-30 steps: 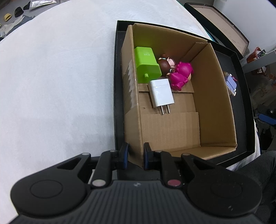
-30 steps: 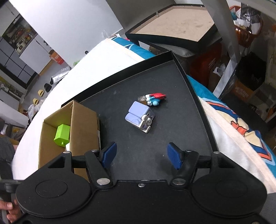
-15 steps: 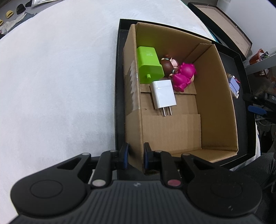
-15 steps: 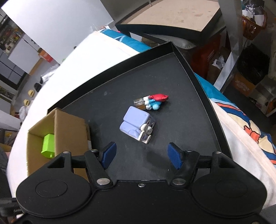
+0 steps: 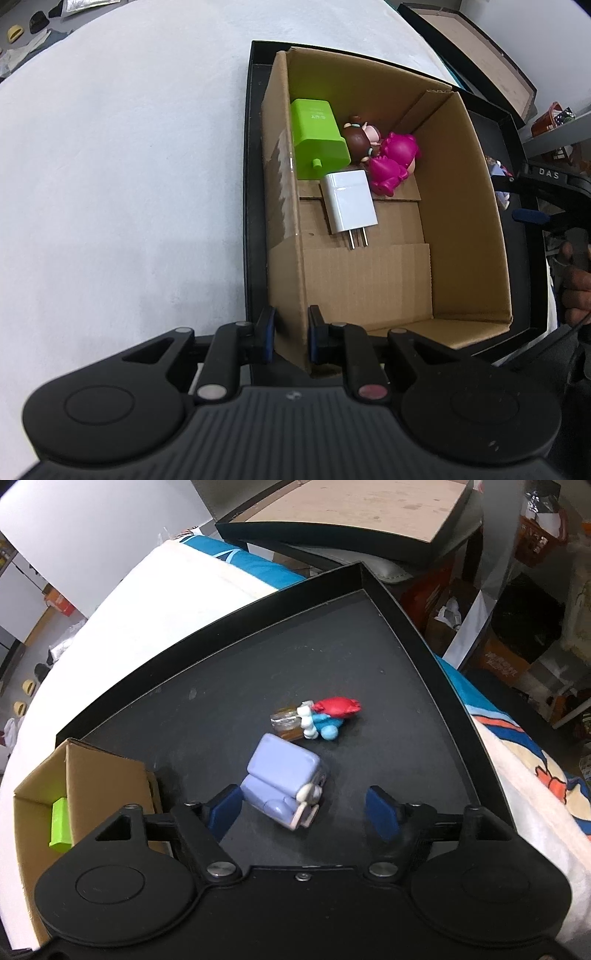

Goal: Organize rigid objects
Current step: 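Move the right gripper back over the lavender double-plug charger, then close the right gripper on the lavender charger and lift it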

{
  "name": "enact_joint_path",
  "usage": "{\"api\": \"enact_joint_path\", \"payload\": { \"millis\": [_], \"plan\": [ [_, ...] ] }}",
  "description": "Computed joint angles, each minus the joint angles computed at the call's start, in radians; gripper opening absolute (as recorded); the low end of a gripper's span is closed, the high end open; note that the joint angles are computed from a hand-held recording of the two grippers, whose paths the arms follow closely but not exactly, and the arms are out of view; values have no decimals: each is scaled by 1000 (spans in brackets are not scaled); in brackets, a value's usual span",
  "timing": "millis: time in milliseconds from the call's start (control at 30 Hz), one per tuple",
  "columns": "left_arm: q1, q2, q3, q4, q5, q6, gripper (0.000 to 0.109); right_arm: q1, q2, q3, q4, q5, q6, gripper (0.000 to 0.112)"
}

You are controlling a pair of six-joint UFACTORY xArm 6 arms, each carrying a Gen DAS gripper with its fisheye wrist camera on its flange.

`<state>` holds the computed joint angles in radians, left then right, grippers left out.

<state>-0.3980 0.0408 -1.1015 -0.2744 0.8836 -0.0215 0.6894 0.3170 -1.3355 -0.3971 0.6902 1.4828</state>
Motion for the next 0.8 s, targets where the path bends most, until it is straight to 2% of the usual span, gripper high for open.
{"api": "enact_joint_path", "payload": {
  "millis": [467,533,567,667,800],
  "plan": [
    [1,-13,14,-6,-13,18,16,11,154,-239,26,184,-67,75],
    [1,-10,12,-7,-12,15,16,9,182,-269,52,216,-104,64],
    [1,-10,12,-6,-13,13,16,4,188,-268,74,204,-134,51],
    [-2,-13,14,2,-15,3,16,7,196,-296,90,250,-166,49],
    [-2,-12,13,2,-15,-6,16,11,159,-257,98,232,-170,49]
  ]
}}
